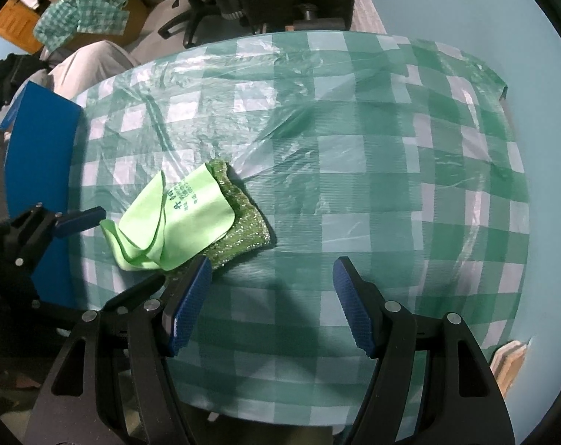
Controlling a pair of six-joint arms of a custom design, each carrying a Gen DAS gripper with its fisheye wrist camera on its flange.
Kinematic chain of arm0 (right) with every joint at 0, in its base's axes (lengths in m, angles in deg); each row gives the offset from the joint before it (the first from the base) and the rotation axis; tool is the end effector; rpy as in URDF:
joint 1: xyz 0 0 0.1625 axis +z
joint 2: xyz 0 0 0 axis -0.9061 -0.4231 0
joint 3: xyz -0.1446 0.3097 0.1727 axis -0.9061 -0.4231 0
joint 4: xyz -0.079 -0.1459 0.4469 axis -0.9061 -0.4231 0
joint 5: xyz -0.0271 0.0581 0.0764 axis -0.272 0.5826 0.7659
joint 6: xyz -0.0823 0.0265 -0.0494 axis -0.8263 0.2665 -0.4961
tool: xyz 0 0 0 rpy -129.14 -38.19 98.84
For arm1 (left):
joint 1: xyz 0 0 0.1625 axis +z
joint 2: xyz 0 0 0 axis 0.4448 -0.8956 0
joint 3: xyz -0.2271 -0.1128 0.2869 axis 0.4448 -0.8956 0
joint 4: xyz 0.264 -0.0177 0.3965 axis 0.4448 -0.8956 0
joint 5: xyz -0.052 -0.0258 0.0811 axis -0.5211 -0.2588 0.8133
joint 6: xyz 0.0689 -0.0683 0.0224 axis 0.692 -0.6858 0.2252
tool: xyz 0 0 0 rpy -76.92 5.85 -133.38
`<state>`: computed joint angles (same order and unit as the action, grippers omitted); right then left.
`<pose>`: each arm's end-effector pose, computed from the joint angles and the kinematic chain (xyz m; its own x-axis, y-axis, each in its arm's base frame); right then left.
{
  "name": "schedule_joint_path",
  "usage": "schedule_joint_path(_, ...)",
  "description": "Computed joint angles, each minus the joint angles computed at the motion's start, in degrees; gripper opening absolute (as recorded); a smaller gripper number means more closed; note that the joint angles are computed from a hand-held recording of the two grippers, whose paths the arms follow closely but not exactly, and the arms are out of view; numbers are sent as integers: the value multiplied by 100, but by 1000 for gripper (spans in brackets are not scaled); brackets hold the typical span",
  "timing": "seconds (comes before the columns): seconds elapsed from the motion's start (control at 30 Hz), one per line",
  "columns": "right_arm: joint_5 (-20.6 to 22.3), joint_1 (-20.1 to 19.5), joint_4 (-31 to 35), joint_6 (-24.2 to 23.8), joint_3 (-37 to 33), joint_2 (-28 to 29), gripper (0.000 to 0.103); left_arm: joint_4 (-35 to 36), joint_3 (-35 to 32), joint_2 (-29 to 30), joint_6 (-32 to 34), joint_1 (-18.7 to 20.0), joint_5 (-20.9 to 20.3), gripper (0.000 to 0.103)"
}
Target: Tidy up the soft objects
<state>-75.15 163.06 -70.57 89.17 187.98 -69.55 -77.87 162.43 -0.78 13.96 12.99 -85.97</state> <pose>0.1449 -0.4847 0.3400 -0.8155 0.1777 0.5508 0.0826 0.9777 -0.1931 -0.3774 -0.5406 0.0221 -0.5415 0.6787 -0.4962 0.5630 0.7311 0.3855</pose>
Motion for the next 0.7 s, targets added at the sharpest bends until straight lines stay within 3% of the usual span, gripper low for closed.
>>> schedule_joint_path(0.1,-5,-7,13,39,4,-22,69,-74,34,-13,25,-9,-24,84)
schedule_joint_path(0.13,-3,-10,23,53,4,-26,69,-80,44,-27,17,-13,-19,79)
schedule_joint_path(0.27,-8,-5,49,70,12,-18,69,-36,20,-62,-109,40,-194,36)
schedule_joint_path(0.33,2,-1,43,79,26,-3,69,-59,47,-124,-233,84,-311,23)
schedule_joint_path(0.43,44,4,13,62,44,14,69,-132,119,-263,-416,138,-538,12)
schedule_joint_path(0.7,125,72,-92,-83,23,221,69,-324,348,-615,-740,173,-566,11)
